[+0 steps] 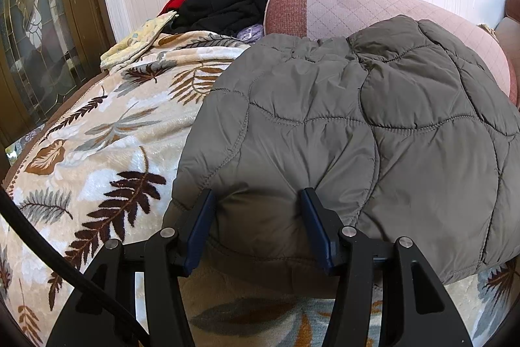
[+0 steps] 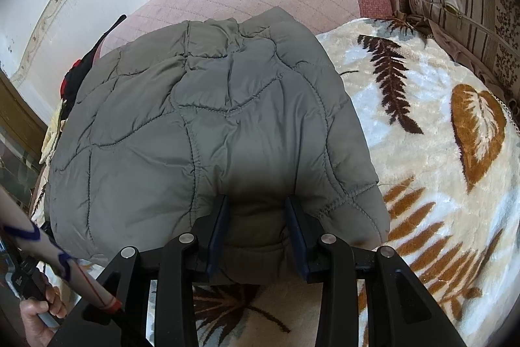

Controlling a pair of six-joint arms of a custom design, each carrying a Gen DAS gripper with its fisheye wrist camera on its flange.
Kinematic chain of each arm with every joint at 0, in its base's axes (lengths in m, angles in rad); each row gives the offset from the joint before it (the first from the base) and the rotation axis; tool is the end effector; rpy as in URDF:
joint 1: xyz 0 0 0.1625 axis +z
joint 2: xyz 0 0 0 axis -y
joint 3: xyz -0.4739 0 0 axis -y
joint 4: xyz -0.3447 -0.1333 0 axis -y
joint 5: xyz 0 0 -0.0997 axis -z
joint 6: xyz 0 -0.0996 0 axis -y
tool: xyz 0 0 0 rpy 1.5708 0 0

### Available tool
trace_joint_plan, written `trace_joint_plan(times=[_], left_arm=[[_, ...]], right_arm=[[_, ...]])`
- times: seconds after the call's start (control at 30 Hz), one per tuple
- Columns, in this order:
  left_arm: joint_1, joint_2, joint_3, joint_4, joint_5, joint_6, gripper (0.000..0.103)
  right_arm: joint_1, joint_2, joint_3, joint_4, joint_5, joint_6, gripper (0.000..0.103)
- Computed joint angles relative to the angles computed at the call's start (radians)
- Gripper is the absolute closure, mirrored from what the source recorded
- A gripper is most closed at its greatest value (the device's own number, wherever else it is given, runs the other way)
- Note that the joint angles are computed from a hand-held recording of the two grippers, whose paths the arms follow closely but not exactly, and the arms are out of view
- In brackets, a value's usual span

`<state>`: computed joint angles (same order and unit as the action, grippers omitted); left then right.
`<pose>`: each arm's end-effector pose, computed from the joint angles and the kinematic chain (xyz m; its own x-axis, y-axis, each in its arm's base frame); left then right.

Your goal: Fold large clothes

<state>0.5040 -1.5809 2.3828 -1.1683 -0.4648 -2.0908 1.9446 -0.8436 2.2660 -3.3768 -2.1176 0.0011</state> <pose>-0.0931 -0.3052 0.2796 -0.5278 -0.5454 -0.6511 0.2905 0.6044 -0.7418 0.2549 -0.4267 0.1340 -0.8666 -0.1298 0.4818 -0.3377 0.8634 -0.3748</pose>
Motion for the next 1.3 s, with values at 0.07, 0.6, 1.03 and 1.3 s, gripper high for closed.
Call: trace_joint_plan(times=[0.07, 0.6, 1.03, 1.3], left_arm=[[-0.001, 0.0, -0.002, 0.002, -0.003, 0.0, 0.049], [-0.003, 0.004, 0.001, 0.008, 0.001, -0.01, 0.049], [-0.008, 0.003, 0.006, 0.019, 0.001, -0.023, 0.048], [-0.019, -0.034, 0.008, -0.007, -0.007, -0.002, 0.048]], right_arm=[[0.001, -0.006, 0.0, 0.009, 0.004, 0.008, 0.064], [0.008, -0.057, 0.012, -0.008, -0.004, 0.052, 0.063], [0.01, -0.034, 0.008, -0.013, -0.026, 0.031, 0.061], [0.015, -0.032, 0.004, -0.007, -0.031, 0.038, 0.06]])
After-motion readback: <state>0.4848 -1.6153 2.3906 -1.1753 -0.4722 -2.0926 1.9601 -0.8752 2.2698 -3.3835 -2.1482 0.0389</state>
